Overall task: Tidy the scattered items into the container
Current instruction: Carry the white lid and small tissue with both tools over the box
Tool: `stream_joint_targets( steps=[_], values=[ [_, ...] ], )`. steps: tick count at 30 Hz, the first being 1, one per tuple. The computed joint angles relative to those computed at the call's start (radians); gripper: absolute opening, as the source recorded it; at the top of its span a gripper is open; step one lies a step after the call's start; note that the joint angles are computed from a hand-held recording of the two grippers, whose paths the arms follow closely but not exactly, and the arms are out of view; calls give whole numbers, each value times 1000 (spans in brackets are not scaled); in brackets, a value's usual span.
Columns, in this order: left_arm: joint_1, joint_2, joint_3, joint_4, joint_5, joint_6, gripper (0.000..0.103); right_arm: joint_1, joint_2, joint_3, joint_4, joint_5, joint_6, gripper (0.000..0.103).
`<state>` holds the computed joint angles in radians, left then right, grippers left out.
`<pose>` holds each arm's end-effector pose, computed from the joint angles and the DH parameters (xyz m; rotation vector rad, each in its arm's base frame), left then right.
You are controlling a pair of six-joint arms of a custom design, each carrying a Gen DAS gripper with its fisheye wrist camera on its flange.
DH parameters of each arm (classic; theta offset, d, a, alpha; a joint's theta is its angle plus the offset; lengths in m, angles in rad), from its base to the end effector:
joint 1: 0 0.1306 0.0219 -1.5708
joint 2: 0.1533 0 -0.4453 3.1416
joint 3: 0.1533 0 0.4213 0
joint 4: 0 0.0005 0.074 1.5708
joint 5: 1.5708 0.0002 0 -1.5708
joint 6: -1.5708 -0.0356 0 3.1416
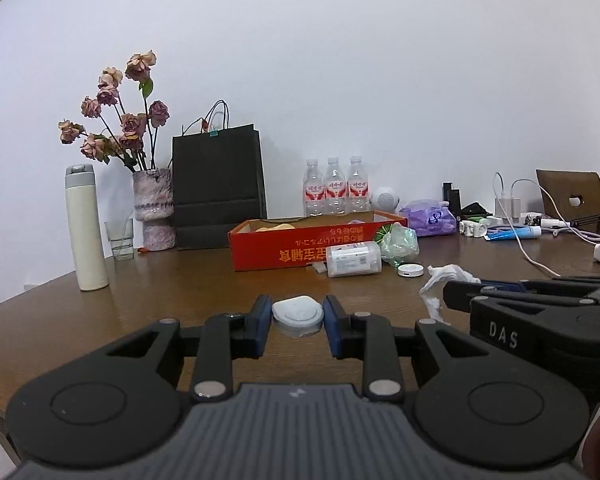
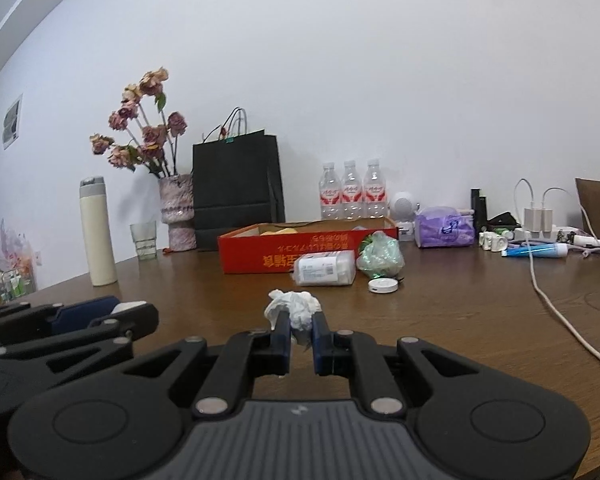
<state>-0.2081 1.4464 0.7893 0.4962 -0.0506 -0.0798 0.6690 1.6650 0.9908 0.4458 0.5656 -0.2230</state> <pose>0.4664 -0.0972 0.3006 0.2115 1.7188 -0.0507 0.4525 0.3328 0.2756 0.0068 1.7652 0.1383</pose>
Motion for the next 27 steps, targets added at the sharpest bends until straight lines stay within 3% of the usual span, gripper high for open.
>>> stream_joint_targets(
  steps=[8, 14, 16, 20, 27],
  values=[
    [10, 5, 60, -65, 14, 21, 29, -14, -5, 23, -30, 1, -29, 10],
    [43, 114, 279, -125, 96, 32, 29, -91, 23, 158, -103, -88, -7, 10],
    [52, 171, 385, -177, 108, 54, 29, -128, 47, 234, -147, -137, -9, 10],
    [77, 313, 675, -380, 163, 76, 29, -207, 136, 462, -310, -261, 18, 10],
    [102, 629, 1293, -803, 193, 34, 29, -299, 412, 1049, -761, -431, 80, 10]
  ],
)
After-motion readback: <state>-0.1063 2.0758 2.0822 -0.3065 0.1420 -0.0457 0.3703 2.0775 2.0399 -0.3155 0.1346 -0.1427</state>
